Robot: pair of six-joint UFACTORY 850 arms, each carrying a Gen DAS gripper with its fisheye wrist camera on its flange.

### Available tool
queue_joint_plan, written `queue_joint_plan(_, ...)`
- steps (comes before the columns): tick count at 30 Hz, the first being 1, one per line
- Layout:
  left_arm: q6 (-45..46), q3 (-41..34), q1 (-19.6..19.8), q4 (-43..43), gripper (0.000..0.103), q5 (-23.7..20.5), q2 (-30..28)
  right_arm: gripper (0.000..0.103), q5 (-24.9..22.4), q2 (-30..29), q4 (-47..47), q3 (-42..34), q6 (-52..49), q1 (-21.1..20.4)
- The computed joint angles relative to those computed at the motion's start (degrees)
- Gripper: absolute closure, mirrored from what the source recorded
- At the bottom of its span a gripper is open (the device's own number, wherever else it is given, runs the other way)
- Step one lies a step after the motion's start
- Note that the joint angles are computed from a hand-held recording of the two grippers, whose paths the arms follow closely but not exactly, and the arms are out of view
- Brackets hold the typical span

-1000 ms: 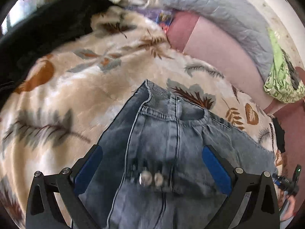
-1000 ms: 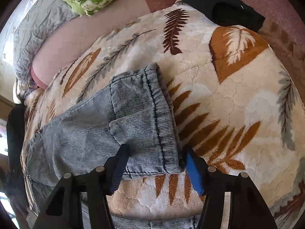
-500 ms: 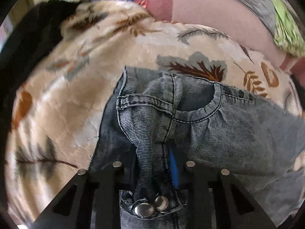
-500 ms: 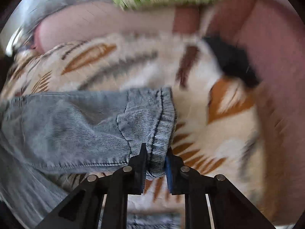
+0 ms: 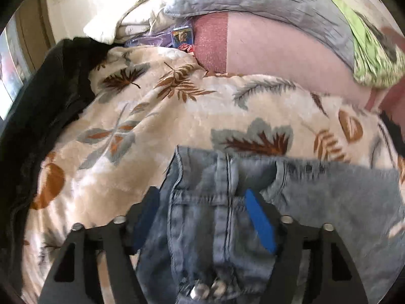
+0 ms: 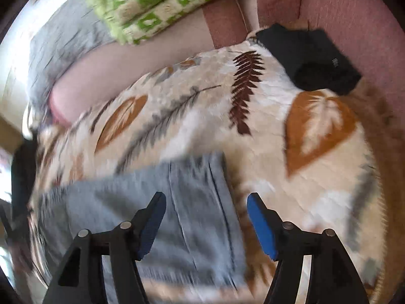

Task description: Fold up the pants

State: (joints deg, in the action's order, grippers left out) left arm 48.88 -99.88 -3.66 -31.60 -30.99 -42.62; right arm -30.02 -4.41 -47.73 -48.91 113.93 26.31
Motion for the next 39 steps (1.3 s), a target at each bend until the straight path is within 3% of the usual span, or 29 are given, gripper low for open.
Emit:
queue_joint_plan(2, -5.78, -4.40, -0.90, 4.73, 0.030, -2.88, -3.56, 0.034, 2.92, -4.52, 4.90, -2.46, -5.96, -3.77)
queue_joint_plan(4, -15.34, -9.06, -2.47, 15.27, 0.030, -5.42, -7.93, 0.058, 2.76, -8.76, 10.13, -5.64, -13.24, -5.37)
queue_joint_plan(5, -17.50, -8.86, -3.02, 18.45, 0.031, -5.39, -8.27, 0.081, -0.47, -10.68, 9.20, -7.74, -14.35, -4.99)
queue_joint_plan(6, -18.12, -8.08, -3.40, 19.92, 0.031, -3.34, -8.26, 0.088, -2.56, -11.40, 8.01, -9.08, -14.17, -4.42)
queue_joint_plan(8, -18.15, -8.64, -3.61, 19.27, 0.042, -3.30, -8.33, 0.087, -12.40, -13.09, 1.29, -12.49, -11.45, -1.68)
queue_joint_plan(10, -19.10, -9.06, -4.05, 19.98, 0.047, -2.94, -8.51, 0.085, -17.42, -15.32, -0.08, -15.07, -12.40, -0.80)
queue_joint_plan(11, -21.07, -8.81, -4.43, 21.78, 0.045, -1.62, -8.71, 0.073, -16.84, -17.20, 2.83, -16.16, -15.69, -1.76)
queue_joint_plan(13, -22.66, -8.05, -4.69, 23.03, 0.037, 0.45, -8.66, 0.065, -14.16, -19.45, 6.17, -16.58, -18.36, -3.08)
queue_joint_plan(15, -22.38, -8.10, -4.44, 22.38, 0.035, 0.17, -8.45, 0.043, -12.70, -16.75, 3.31, -14.35, -11.44, -2.92)
queue_joint_plan(16, -20.11, -8.58, -3.95, 20.09, 0.035, -0.25, -8.46, 0.038, -10.48, -15.01, 1.96, -12.73, -8.19, -3.03)
queue_joint_plan(19, -8.89, -5.58, -2.66, 9.31, 0.033, 2.28, -5.62, 0.037, -11.22, -12.23, -0.27, -11.27, -7.44, -2.53)
queue_joint_plan(21, -7.99, -6.14, -2.43, 8.17, 0.032, 2.16, -5.65, 0.036, -8.35, -9.74, -0.60, -9.03, -7.36, -2.97)
queue_joint_plan(26, -11.94, -15.57, -0.91, 3.76, 0.032, -6.66, -10.99, 0.036, -1.54, -7.75, 2.03, -7.49, -8.85, -5.19)
queue_joint_plan(32, -19.85, -25.29, -1.79, 11.52, 0.032, -13.57, -17.97, 0.037, 3.49, -11.48, 10.89, -8.53, -16.59, -7.85)
queue_joint_plan(34, -20.77, -25.36, -2.16, 12.68, 0.033, -11.68, -18.18, 0.041, 3.09, -11.96, 9.68, -9.08, -15.84, -7.74)
queue_joint_plan(37, -22.83, -29.80, -2.09, 13.05, 0.033, -14.14, -20.49, 0.043, 2.75, -11.96, 13.39, -10.05, -19.73, -8.20)
queue_joint_plan(39, -22.34, -30.51, -1.98, 12.54, 0.033, -13.35, -20.94, 0.043, 3.72, -10.97, 13.34, -9.60, -18.97, -8.59)
